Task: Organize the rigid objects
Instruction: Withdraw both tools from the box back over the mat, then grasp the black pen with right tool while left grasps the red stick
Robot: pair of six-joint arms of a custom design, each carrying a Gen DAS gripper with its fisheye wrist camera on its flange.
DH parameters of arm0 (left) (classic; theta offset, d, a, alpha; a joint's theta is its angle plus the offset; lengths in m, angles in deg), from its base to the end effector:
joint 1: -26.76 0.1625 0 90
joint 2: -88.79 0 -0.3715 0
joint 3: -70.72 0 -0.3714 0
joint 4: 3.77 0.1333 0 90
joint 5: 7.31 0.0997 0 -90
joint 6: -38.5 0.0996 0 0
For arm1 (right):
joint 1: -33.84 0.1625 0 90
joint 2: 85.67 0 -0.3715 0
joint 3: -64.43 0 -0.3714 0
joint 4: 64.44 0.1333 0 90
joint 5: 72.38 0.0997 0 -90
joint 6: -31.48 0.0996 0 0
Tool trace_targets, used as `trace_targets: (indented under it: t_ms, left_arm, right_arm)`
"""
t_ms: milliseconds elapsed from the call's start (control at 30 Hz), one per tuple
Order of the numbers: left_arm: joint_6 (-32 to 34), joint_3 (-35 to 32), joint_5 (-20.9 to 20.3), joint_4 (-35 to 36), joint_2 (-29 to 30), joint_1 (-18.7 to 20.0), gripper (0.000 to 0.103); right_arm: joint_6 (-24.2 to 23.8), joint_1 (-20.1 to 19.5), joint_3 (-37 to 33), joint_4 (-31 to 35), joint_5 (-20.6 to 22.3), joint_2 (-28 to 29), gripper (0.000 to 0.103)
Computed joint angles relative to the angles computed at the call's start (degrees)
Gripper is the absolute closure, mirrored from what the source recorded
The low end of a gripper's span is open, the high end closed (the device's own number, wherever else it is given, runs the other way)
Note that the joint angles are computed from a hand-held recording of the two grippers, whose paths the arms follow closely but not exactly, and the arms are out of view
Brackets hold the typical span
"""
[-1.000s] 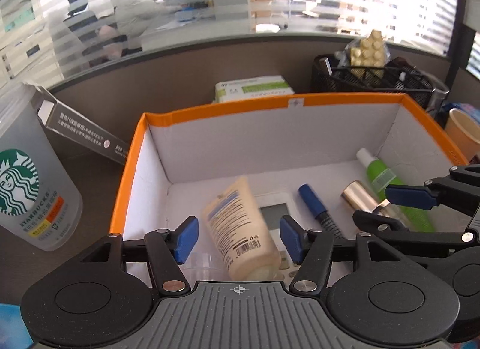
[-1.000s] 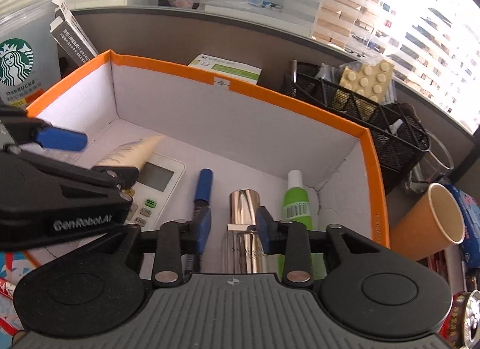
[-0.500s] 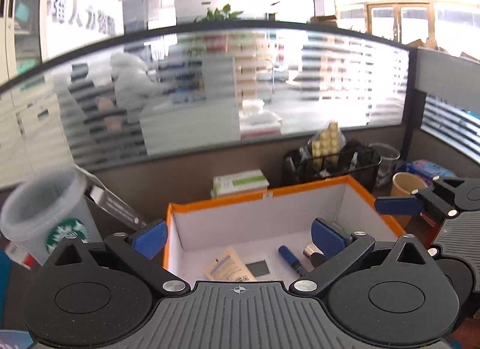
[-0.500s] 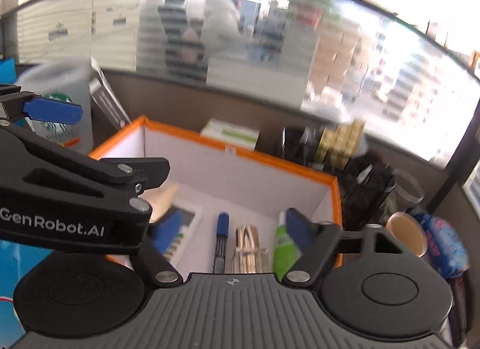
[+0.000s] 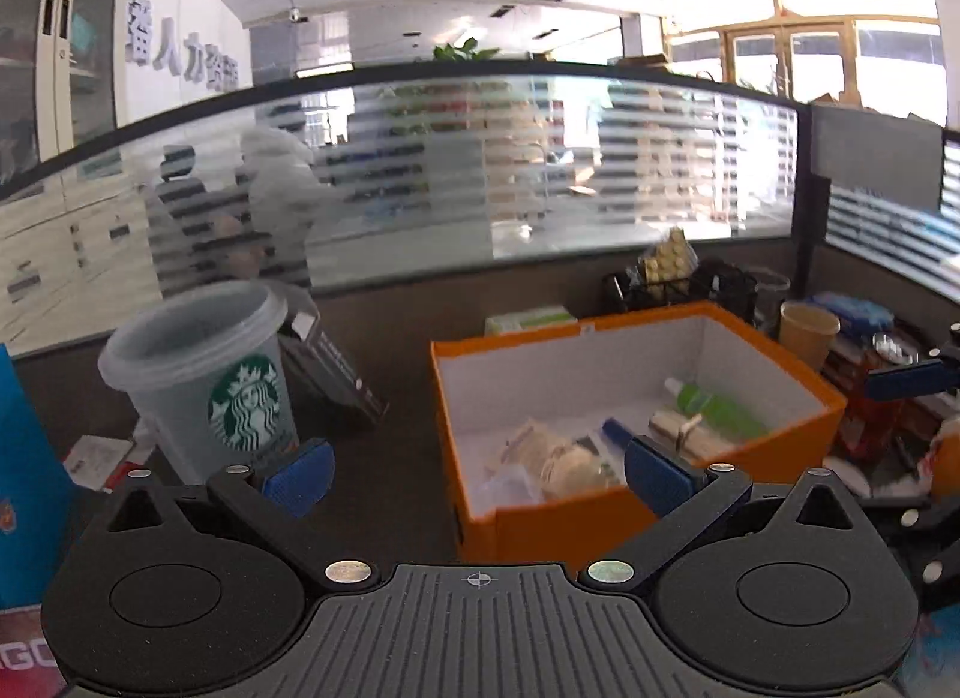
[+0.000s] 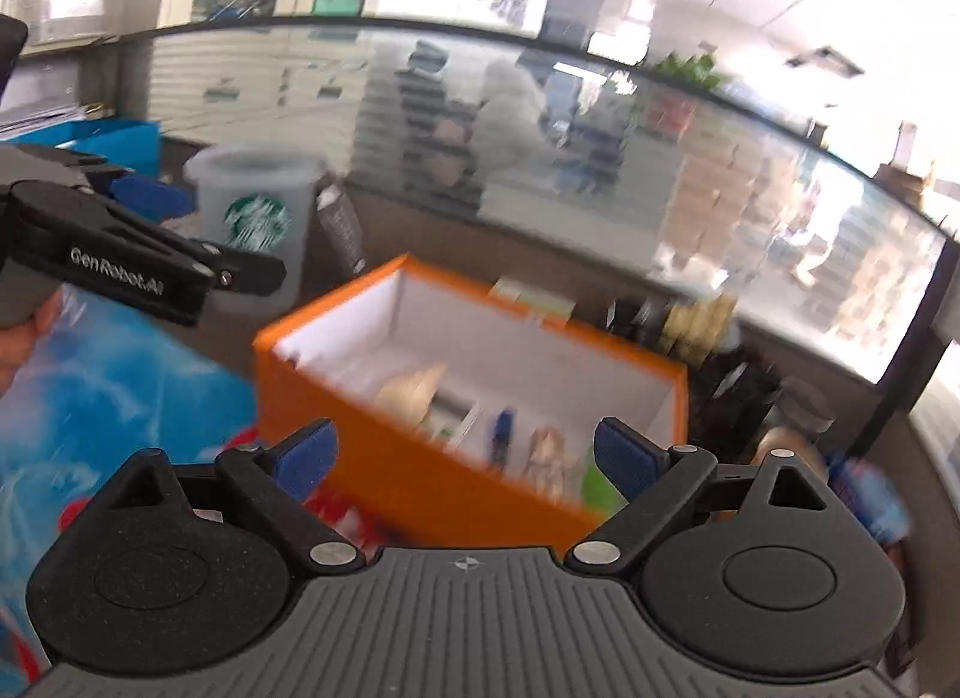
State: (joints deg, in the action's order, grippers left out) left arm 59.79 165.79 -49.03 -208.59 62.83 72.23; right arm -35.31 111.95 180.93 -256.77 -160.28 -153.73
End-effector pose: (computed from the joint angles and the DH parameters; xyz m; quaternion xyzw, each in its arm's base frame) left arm -0.2612 -0.5616 0.0032 0.3235 0.7923 -0.4231 0.2977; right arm 0.0260 -0.5413 0.2511 0.4182 -0.7871 0.3608 0.2746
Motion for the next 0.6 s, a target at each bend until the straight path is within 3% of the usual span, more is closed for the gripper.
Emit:
trace_targets:
  t_ms: [167, 333, 467, 600]
  left_arm:
    - [3.5, 4.6, -2.8, 0.9, 0.3, 4.0, 0.0]
    - [8.9, 7.5, -7.5, -1.7, 0.2, 6.7, 0.0]
    - [10.1, 6.6, -8.4, 0.5, 0.5, 8.2, 0.0]
    - [10.4, 5.5, -9.2, 2.1, 1.2, 9.0, 0.0]
  right_arm:
    - [3.2, -5.1, -1.4, 0.2, -4.1, 3.5, 0.038]
    - [5.0, -9.3, -1.5, -0.6, -2.6, 5.0, 0.043]
    - [5.2, -10.5, -2.2, 1.6, -1.0, 5.3, 0.044]
    - [4.0, -10.3, -3.1, 2.0, -1.7, 6.4, 0.058]
